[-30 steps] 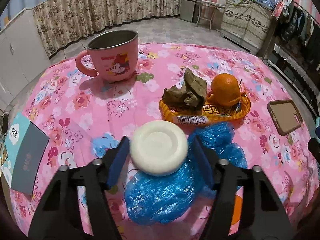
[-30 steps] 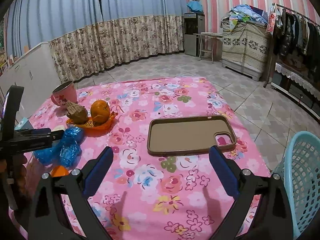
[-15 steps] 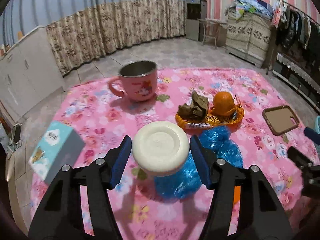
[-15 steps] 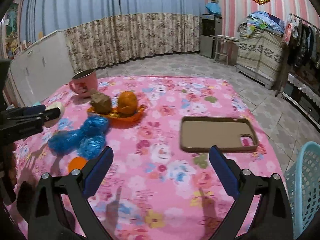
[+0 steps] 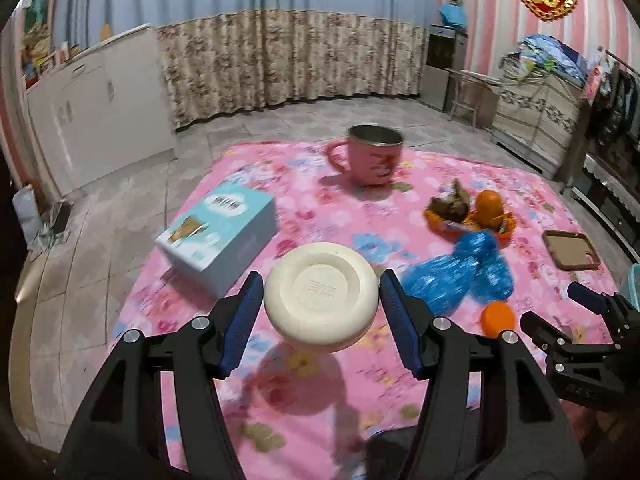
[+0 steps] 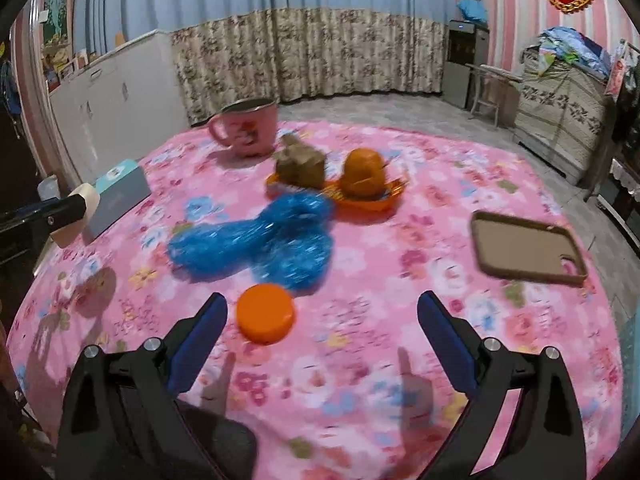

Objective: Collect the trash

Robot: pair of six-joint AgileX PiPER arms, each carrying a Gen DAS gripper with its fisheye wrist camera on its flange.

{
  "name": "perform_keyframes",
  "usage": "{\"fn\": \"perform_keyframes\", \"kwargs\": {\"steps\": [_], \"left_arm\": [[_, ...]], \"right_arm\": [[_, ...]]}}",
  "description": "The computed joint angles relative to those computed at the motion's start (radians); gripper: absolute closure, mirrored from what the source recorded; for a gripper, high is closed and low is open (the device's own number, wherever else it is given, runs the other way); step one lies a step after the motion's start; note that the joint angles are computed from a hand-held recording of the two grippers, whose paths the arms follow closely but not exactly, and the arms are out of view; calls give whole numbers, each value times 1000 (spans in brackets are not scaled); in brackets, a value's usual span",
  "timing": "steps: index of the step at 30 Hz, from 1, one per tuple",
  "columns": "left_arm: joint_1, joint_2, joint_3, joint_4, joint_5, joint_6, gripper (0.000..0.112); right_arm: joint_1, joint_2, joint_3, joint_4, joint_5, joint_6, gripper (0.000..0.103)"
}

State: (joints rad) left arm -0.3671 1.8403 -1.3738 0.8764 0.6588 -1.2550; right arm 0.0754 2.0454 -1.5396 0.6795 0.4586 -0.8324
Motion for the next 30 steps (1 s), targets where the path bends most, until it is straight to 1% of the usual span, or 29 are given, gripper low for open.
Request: {"fn": "perform_keyframes", "kwargs": {"steps": [2,3,4,5,6,8,9,10,13,14,15,16,19,22,24,26,30], "left_arm": [[11,-16,43,29,-11,-38,53],[18,-18,55,32,-27,-48,53],[23,-20,66,35,-37,-57,53],[30,-19,73,36,-50,-66,53],[33,-17,75,33,-59,-67,53],[39,-12,78,17,-78,-59,53],[36,-9,76,15,-81,-57,53],[34,-10,79,21,-87,-60,53],[22,-5,72,33,-83,-61,53],[17,-3,70,39,-79,-65,53],[14,1,67,39,-76,-63,53],[11,8,59,34,-71,-58,53],[0,26,33,26,-53,-47,53],[-16,33,10,29,-33,-49,53],[-34,40,-23,25,-10,-43,53],[-55,49,-64,17,19,-27,53],[-129,78,-165,41,69,-15,53]], "right_arm": [[30,1,11,-61,-23,45,10],[38,0,17,-76,-29,55,13],[52,8,6,-131,-21,101,18],[58,15,-4,-159,-12,124,21],[57,15,-6,-161,-5,124,25],[60,27,-26,-184,21,151,27],[61,39,-47,-200,46,167,31],[60,48,-61,-206,64,171,41],[58,71,-99,-215,113,182,53],[57,75,-105,-205,124,172,56],[55,75,-106,-184,135,145,62],[52,72,-101,-167,136,124,64],[38,53,-70,-95,125,48,64],[14,5,-3,-18,86,-55,64],[-27,-30,26,32,102,-134,64],[-70,-56,37,54,108,-175,64],[-197,-107,38,119,153,-228,64]]}}
